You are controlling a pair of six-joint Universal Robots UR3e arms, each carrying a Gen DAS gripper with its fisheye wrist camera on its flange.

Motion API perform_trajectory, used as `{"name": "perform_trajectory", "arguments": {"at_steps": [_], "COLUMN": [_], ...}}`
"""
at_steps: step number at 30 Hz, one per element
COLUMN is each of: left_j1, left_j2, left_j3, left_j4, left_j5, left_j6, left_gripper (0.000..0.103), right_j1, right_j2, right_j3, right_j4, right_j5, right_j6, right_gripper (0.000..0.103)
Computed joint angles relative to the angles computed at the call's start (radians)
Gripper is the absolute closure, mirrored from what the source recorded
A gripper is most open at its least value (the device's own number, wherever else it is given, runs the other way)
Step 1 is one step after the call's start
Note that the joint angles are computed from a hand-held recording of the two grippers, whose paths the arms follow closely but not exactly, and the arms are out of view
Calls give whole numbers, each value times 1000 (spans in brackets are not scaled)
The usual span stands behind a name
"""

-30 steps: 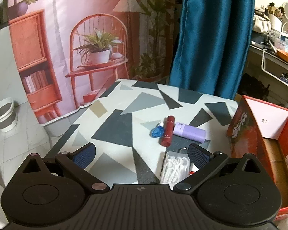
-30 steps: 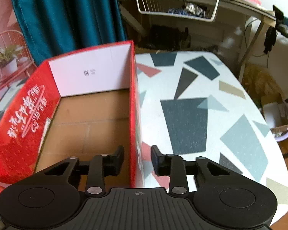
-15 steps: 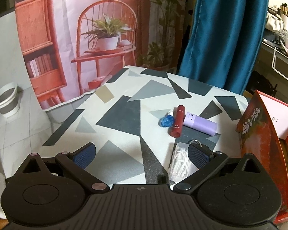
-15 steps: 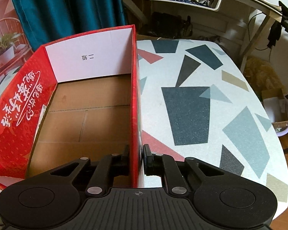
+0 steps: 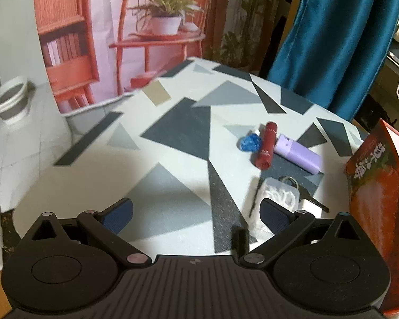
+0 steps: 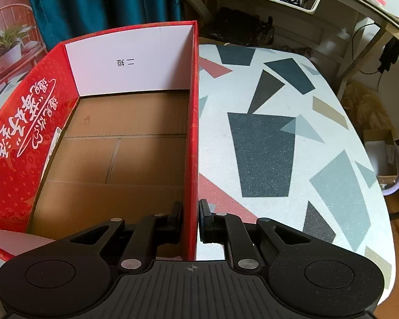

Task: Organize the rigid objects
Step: 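Move the left tool toward the white marker beside the floss box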

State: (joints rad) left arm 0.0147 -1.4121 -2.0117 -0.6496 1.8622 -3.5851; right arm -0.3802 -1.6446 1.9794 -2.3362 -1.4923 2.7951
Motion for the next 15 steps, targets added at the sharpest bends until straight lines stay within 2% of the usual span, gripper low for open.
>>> {"name": "perform_trajectory", "arguments": {"at_steps": [6, 8, 12, 15], "left_j1": [-33, -41, -56, -70], "left_j2": [-32, -34, -58, -97], "left_j3": [16, 11, 8, 20], "left_j4": [13, 33, 77, 92], "left_j5": [-35, -65, -153, -197], "left_j6": [21, 38, 86, 115], "left_gripper": [14, 23, 34, 48], "right_j1": [5, 7, 8, 10], "right_j2": [1, 1, 1, 1], "right_j3": [0, -1, 1, 3], "right_j4": [-4, -4, -8, -11], "right_j5": [-6, -7, -5, -6], "right_j6": [-10, -9, -10, -12], "right_gripper": [92, 92, 92, 92]}}
